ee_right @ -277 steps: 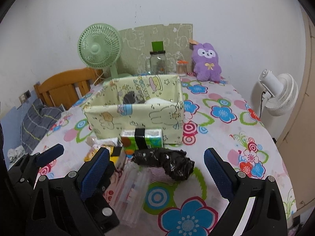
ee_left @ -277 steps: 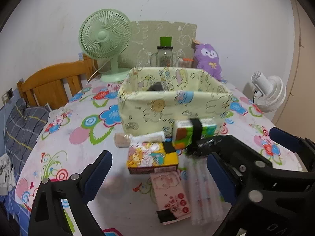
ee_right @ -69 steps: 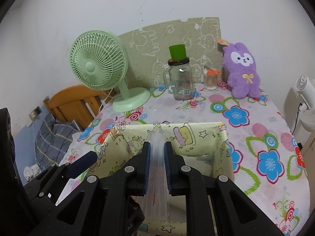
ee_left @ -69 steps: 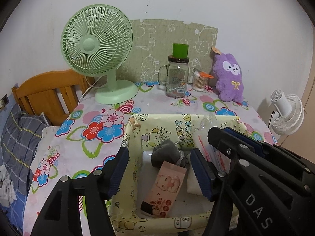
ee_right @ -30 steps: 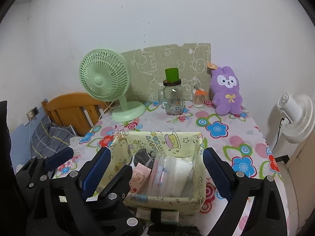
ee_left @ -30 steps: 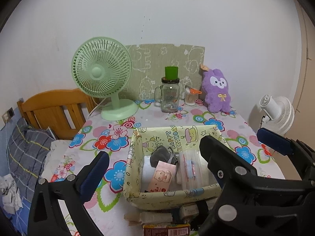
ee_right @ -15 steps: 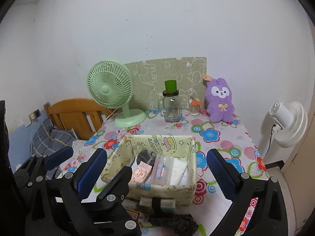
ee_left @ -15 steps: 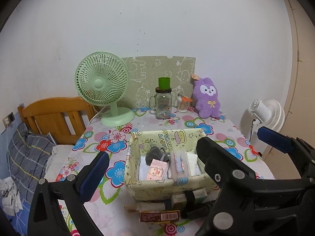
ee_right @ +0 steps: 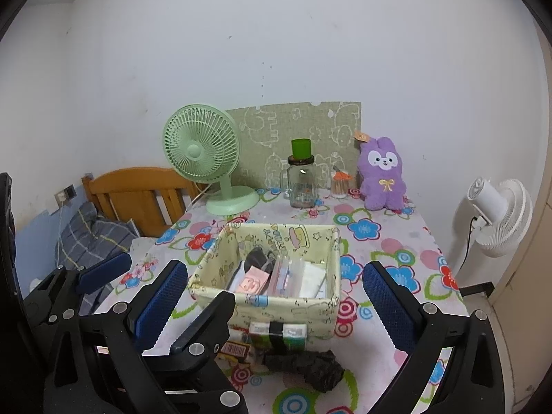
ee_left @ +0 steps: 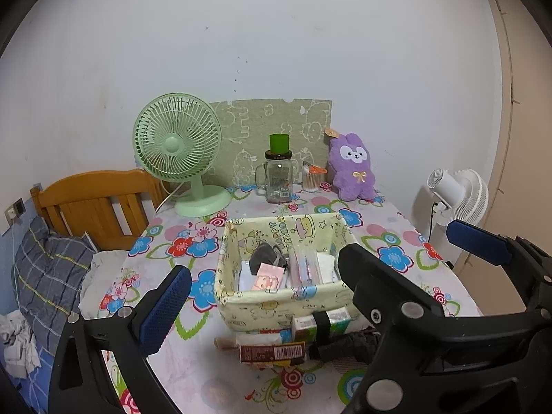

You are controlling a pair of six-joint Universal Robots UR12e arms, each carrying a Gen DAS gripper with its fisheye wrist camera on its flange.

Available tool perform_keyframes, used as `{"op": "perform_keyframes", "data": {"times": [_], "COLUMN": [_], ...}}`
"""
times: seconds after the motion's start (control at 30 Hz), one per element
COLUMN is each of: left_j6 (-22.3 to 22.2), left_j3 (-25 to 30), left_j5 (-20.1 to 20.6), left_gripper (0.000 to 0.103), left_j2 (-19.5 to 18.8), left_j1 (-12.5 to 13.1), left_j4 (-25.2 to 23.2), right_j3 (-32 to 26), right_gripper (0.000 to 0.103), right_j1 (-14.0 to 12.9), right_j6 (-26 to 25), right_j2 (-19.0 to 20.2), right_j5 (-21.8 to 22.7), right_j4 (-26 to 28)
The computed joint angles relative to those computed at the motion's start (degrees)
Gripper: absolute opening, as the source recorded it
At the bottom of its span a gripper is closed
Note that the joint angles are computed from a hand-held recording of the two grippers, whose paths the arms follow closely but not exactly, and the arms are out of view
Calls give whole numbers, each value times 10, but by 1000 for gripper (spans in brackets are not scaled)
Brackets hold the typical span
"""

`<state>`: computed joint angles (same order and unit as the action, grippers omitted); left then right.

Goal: Organize soft objects
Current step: 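Withdraw both tools from the box toward the black bag and brown box, then grasp the brown snack box with the left tool while the right tool grasps the black plastic bag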

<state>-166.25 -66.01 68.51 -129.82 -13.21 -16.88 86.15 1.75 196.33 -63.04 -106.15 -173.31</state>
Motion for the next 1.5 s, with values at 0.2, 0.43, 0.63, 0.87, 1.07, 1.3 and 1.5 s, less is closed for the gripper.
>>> {"op": "perform_keyframes", "data": {"times": [0.2, 0.43, 0.63, 0.87, 1.07, 1.3, 1.5], "left_j6": [-2, -2, -5, -5, -7, -4, 0], "left_j3": [-14, -32, -47, -56, -67, -74, -77], "left_j5": [-6, -12, -14, -16, -13, -3, 0], "left_gripper": [103, 103, 103, 103, 103, 103, 103], "left_j2": [6, 11, 12, 10, 10, 7, 3], "left_j1": [2, 3, 4, 6, 7, 7, 7], "left_j4": [4, 17, 28, 31, 38, 42, 27], "right_j3": [10, 24, 32, 50, 61, 69, 72], "right_gripper": [103, 103, 103, 103, 103, 103, 103], "right_j1": [4, 5, 9, 9, 9, 8, 9], "right_j6": [1, 4, -1, 6, 11, 21, 24], "right_j2": [-4, -6, -5, -3, -1, 1, 5], "right_j5": [-8, -8, -13, -12, -12, -12, -20], "right_j4": [-4, -16, -22, -46, -56, -53, -36]}}
